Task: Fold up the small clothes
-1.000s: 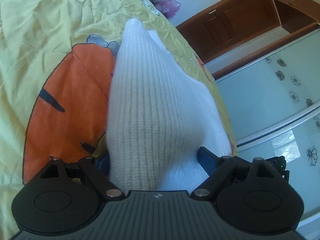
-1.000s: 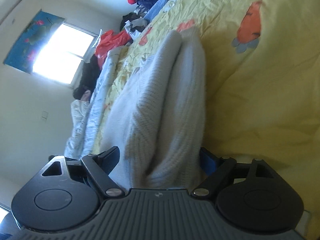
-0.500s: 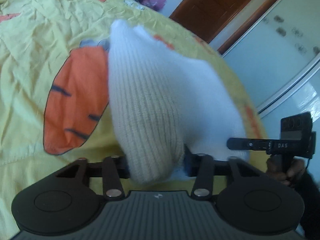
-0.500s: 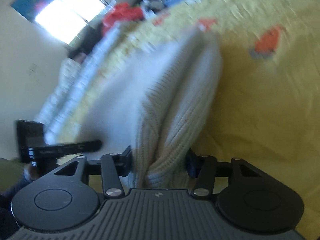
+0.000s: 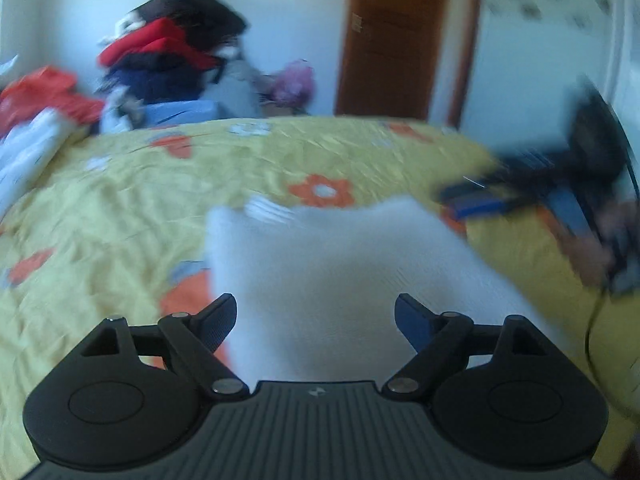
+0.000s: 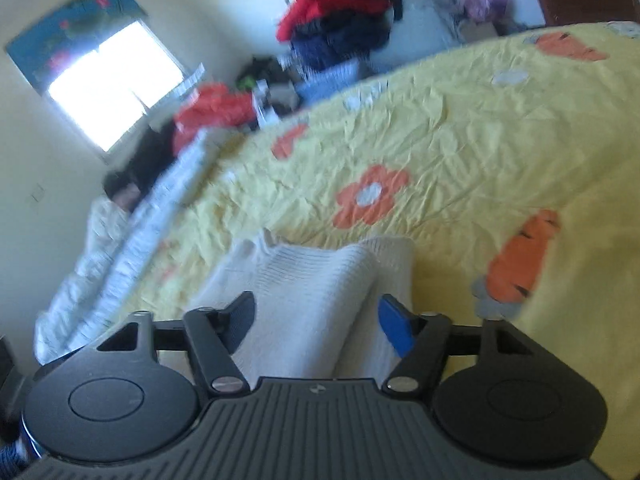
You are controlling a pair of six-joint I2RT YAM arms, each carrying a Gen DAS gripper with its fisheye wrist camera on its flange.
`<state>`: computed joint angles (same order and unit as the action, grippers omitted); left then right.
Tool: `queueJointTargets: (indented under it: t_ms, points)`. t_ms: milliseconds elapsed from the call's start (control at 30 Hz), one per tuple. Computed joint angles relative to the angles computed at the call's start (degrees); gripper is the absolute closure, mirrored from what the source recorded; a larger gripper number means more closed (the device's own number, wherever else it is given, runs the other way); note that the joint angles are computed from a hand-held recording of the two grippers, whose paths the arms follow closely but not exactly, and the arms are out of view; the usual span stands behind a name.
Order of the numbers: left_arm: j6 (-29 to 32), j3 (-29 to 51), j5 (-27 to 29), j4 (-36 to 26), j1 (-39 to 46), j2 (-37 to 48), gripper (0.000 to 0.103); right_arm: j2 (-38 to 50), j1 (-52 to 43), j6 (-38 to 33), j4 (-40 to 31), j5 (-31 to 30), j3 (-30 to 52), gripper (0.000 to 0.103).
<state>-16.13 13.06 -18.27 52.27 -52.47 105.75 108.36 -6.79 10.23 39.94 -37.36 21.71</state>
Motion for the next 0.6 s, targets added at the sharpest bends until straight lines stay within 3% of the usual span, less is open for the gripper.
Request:
queueJointTargets:
  t_ms: [67, 100, 167, 200, 300, 367, 467, 500, 567, 600]
  points:
    - [2.34, 4.85, -5.43, 0.78, -4.89, 7.75, 0.011, 3.90, 3.77, -0.41, -4.10, 3.68, 5.87, 0.041]
    - [3.55, 5.70, -9.53, 4.55, -7.33, 11.71, 0.010, 5.18, 5.17, -0.74, -4.93, 4.90, 7.30, 0.043]
    - [3.36, 6.74, -11.69, 4.97, -8.78, 13.23, 0.010, 7.45, 8.14, -2.30, -3.83, 8.90, 8.97, 0.081]
    - [2.87, 6.84, -10.27, 3.69, -7.82, 12.17, 0.010, 7.10, 8.09, -2.73, -4.05, 7.84, 8.73, 0.085]
    - [2.84, 6.73, -6.39, 4.06, -5.25, 12.04, 0.010, 3.82, 4.23, -6.03, -1.29, 4.99, 5.42, 0.088]
    - [3.42, 7.04, -5.34, 7.39, -4.80, 14.87, 0.010, 9.11, 2.83, -7.18, -3.26, 6.44, 8.52, 0.091]
    - [2.04, 8.15, -4.79, 7.80, -4.22, 16.22, 0.008, 14.48, 2.12, -3.29, 6.31, 4.93, 6.98, 0.090]
    - [1.58, 8.14, -4.89, 7.39, -4.36, 15.93, 0.008, 13.60, 3.08, -3.03, 6.79, 6.72, 6.13, 0.082]
    - [1.52, 7.72, -5.21, 6.99, -4.78, 15.19, 0.008, 10.66, 4.43, -3.85, 4.43, 9.51, 5.57, 0.078]
    - [1.60, 7.59, -5.10, 7.07, -4.75, 15.13, 0.008, 8.24, 4.84, -3.53, 2.69, 10.71, 5.13, 0.072]
